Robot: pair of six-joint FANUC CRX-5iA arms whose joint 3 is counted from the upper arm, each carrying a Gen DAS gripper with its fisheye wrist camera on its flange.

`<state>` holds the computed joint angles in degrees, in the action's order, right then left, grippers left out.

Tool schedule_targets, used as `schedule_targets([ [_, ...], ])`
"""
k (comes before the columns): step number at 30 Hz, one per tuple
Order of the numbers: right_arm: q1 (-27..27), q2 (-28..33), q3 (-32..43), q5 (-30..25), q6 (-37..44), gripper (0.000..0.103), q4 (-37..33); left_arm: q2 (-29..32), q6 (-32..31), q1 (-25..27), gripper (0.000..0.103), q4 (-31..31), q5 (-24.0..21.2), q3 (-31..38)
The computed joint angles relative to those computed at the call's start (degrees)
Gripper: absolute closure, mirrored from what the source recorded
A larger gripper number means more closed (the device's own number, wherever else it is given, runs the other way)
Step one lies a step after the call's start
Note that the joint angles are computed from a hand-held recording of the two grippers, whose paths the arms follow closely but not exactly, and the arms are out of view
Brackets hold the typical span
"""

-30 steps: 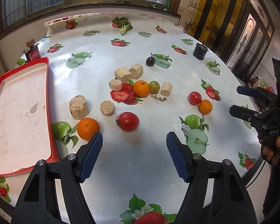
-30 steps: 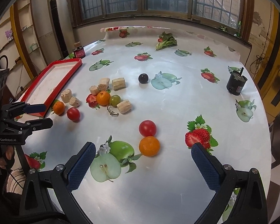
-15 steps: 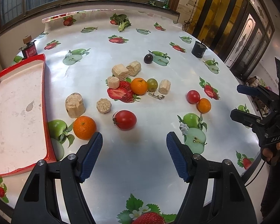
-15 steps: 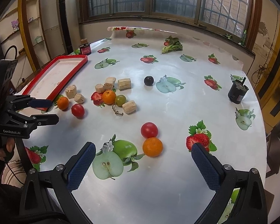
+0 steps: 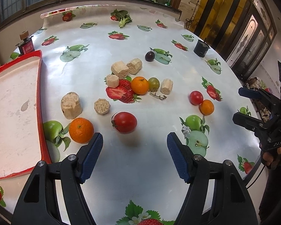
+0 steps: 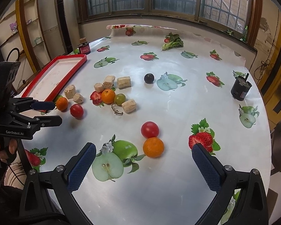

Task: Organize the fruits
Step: 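Move the left tool to the red tomato while the right tool approaches an orange, then close the left tool on the red tomato while the right tool grasps the orange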

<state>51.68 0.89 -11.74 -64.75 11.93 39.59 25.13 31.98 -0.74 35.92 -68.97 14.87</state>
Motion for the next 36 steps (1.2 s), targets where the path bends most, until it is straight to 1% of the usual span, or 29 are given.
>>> schedule_targets([
  [6,-0.87,0.25,-0.31,1.36,0.16,0.000,-0.84,1.50,0.67,-0.68,0.033,0.14,-0.23,1.33],
  [8,-1.48,0.25,-0.89,2.75,0.14,0.001,-1.70,2.15,0.90,-1.05,0.033,0.10,0.23,1.80],
  [10,-2.11,0.24,-1.77,4.47,-0.11,0.005,-2.30,2.81,0.93,-1.49,0.033,0.07,0.91,2.18],
  [12,-3.06,0.59,-2.19,5.74,-0.06,0.011,-3.25,4.03,1.42,-1.91,0.033,-0.11,0.28,3.47],
  [14,-4.06,1.11,-2.19,6.33,-0.06,0.020,-4.46,4.99,1.96,-2.27,0.036,-0.64,-0.20,4.57],
  [16,-4.91,1.23,-2.79,7.60,-0.39,0.024,-4.93,6.09,3.59,-2.72,0.038,-2.50,-1.11,6.33],
  [17,-5.32,1.36,-2.95,8.00,-0.34,0.024,-5.36,6.82,4.49,-2.83,0.039,-3.11,-1.86,7.31],
  [18,-5.67,1.65,-2.93,8.03,-0.31,0.024,-5.76,7.77,5.44,-2.92,0.046,-3.65,-3.12,8.65],
  [19,-6.04,1.81,-3.11,8.37,-0.21,0.028,-6.15,8.20,5.64,-2.90,0.055,-3.33,-3.48,9.06],
  [20,-6.44,1.94,-3.25,8.80,0.07,0.032,-6.70,8.84,5.79,-2.86,0.059,-2.88,-4.34,9.85],
  [21,-6.93,1.94,-3.38,9.43,0.63,0.040,-7.67,9.71,6.01,-2.90,0.068,-2.78,-5.59,11.10],
  [22,-7.22,1.76,-3.94,10.16,0.42,0.042,-7.39,10.43,6.20,-2.95,0.071,-2.80,-6.75,12.19],
  [24,-7.75,1.62,-4.23,10.95,0.61,0.048,-7.21,11.19,6.71,-3.23,0.071,-3.42,-7.95,13.70],
  [26,-8.09,1.99,-3.42,10.13,0.84,0.063,-7.73,11.69,7.29,-3.76,0.071,-5.25,-9.00,15.53],
  [27,-8.43,2.08,-2.77,9.89,1.35,0.067,-8.94,12.21,7.60,-4.05,0.071,-6.19,-9.81,16.86],
  [28,-8.82,2.08,-2.20,9.91,1.40,0.068,-10.11,12.95,8.34,-4.31,0.071,-7.26,-11.13,18.66],
  [31,-10.14,2.80,1.03,8.08,2.59,0.068,-15.15,16.63,12.78,-4.68,0.072,-9.75,-18.54,26.51],
  [32,-10.55,3.04,2.29,7.09,3.12,0.068,-17.05,16.87,13.66,-4.69,0.072,-10.22,-19.87,27.61],
  [34,-10.73,3.32,4.25,5.26,3.32,0.069,-19.33,16.07,13.61,-4.38,0.072,-9.76,-20.78,27.52],
  [36,-10.39,3.10,5.42,4.30,3.70,0.069,-20.08,14.70,12.39,-3.80,0.072,-8.26,-20.45,25.78],
])
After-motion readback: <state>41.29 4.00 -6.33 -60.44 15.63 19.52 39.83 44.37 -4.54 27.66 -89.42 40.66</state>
